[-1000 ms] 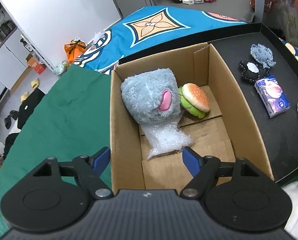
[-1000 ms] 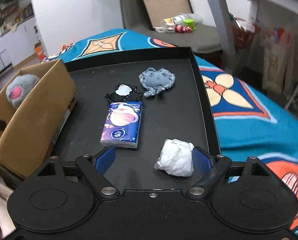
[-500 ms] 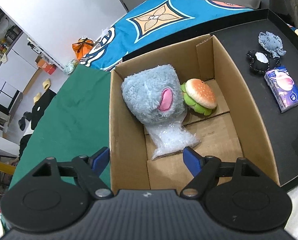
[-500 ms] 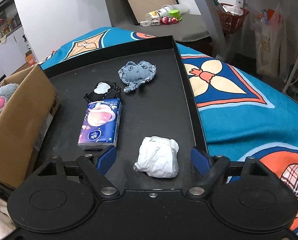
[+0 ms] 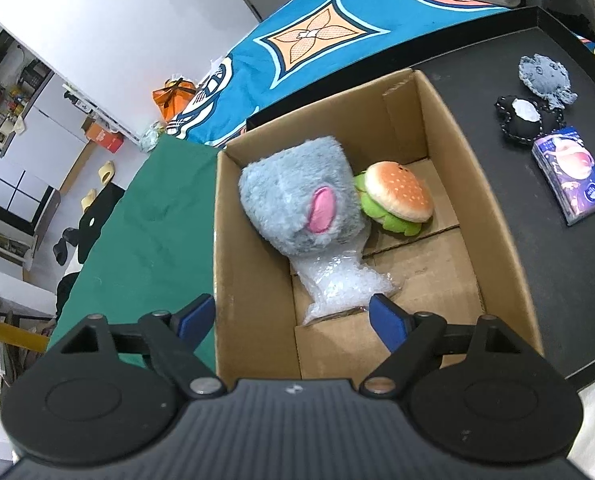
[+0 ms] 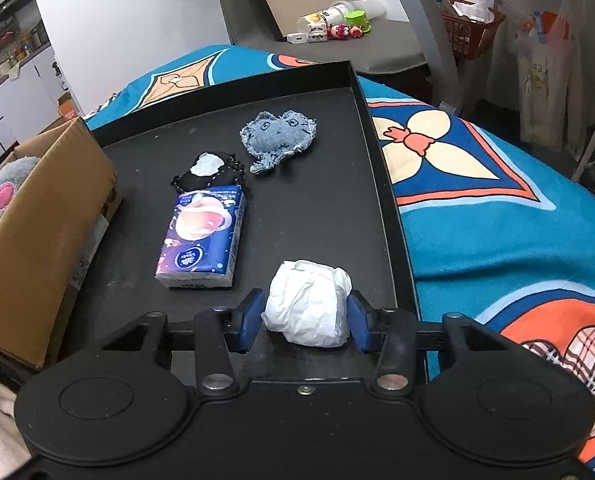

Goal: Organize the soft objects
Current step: 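Move the right gripper back over the tray and grasp the white crumpled cloth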

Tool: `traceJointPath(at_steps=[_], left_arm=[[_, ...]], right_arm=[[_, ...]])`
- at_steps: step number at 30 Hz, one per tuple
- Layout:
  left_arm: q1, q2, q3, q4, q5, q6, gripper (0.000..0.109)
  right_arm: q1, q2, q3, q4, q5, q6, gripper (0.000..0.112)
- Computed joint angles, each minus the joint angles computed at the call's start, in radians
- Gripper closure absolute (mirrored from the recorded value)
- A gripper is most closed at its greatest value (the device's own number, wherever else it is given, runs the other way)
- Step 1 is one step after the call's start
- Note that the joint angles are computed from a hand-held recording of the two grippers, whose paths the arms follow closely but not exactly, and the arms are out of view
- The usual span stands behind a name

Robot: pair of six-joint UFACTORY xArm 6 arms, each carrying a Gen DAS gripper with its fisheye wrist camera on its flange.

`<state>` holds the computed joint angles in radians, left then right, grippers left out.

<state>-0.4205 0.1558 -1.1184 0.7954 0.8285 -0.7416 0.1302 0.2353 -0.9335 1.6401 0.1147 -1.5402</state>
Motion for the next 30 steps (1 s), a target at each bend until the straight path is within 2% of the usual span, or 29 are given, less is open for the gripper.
traceJointPath(at_steps=[5, 13, 16, 19, 23, 26, 30], left_arm=[[-0.001, -0.004, 0.005, 0.006, -0.005, -0.001, 0.025], [0.019, -0.032, 0.038, 0.011, -0.046, -0.015, 0.025], [0.032, -0.05, 0.064, 0.008, -0.076, -0.017, 0.025], [0.044, -0.066, 0.093, 0.007, -0.107, -0.008, 0.025], [0.063, -0.091, 0.13, -0.002, -0.153, 0.015, 0.025], [0.078, -0.109, 0.154, -0.004, -0.182, 0.014, 0.026], [0.102, -0.134, 0.19, 0.0, -0.226, 0.005, 0.026]], right_arm=[[0.007, -0.019, 0.003, 0.044, -0.012, -0.055, 0.068], [0.017, -0.034, 0.001, 0.047, -0.033, -0.057, 0.068], [0.01, -0.057, 0.014, -0.019, 0.0, 0.041, 0.068], [0.032, -0.08, 0.01, 0.053, -0.016, -0.049, 0.068], [0.056, -0.099, 0.012, 0.024, -0.022, -0.012, 0.068], [0.084, -0.094, -0.007, 0.067, -0.053, -0.071, 0.068], [0.114, -0.091, -0.022, 0.078, -0.079, -0.082, 0.068]])
